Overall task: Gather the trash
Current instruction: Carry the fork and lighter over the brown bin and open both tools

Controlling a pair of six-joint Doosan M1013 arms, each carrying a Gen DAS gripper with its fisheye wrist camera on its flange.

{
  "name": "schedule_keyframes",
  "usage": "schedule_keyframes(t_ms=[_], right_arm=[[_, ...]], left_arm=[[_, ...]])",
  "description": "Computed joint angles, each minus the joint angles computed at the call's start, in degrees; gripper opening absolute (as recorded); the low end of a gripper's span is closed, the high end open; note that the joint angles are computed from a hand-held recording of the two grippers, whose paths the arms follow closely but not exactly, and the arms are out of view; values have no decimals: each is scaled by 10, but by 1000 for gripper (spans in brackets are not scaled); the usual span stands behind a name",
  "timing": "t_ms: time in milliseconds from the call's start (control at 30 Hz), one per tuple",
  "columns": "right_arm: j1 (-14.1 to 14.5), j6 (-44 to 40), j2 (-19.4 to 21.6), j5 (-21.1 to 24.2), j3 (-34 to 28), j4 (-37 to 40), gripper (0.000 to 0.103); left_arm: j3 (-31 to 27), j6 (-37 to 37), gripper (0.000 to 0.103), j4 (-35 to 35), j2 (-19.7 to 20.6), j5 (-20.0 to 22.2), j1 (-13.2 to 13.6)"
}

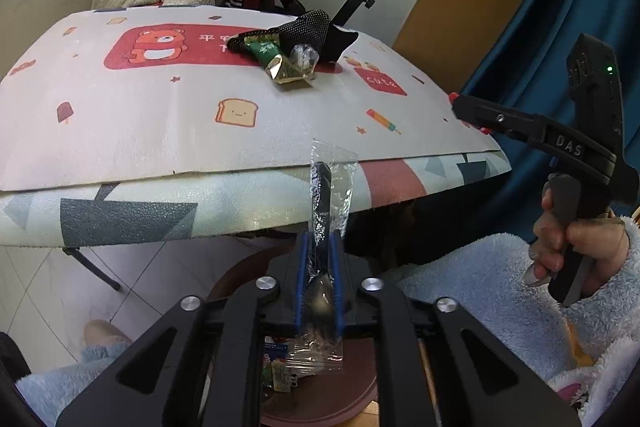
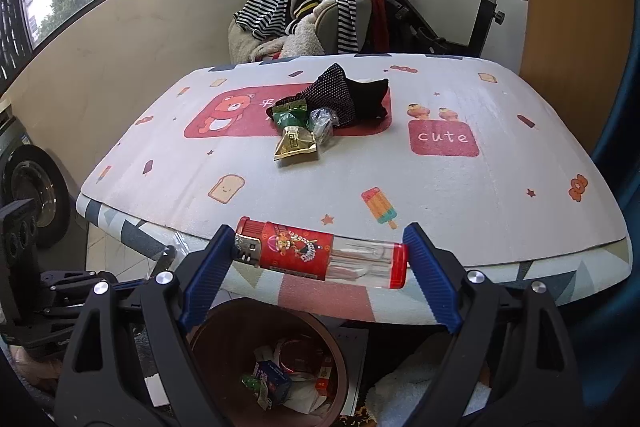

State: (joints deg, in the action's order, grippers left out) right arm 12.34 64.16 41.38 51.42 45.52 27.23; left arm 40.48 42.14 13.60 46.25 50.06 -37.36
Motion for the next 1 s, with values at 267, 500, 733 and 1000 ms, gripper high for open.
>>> schedule_keyframes(t_ms=[267,500,733,1000], right_arm=[[-3,-8,0,14,0,3,85],[3,-47,-10,11,28,2,85],[11,-84,-19,13,63,9,85],[18,-92,-28,7,102,18,85]], left_arm=[[24,-48,87,66,-17,-6,-8],[35,-69,96,147,-30,27,-11],[62,-43,97,217,-43,46,-19],[100,-92,97,235,-51,35,-24]])
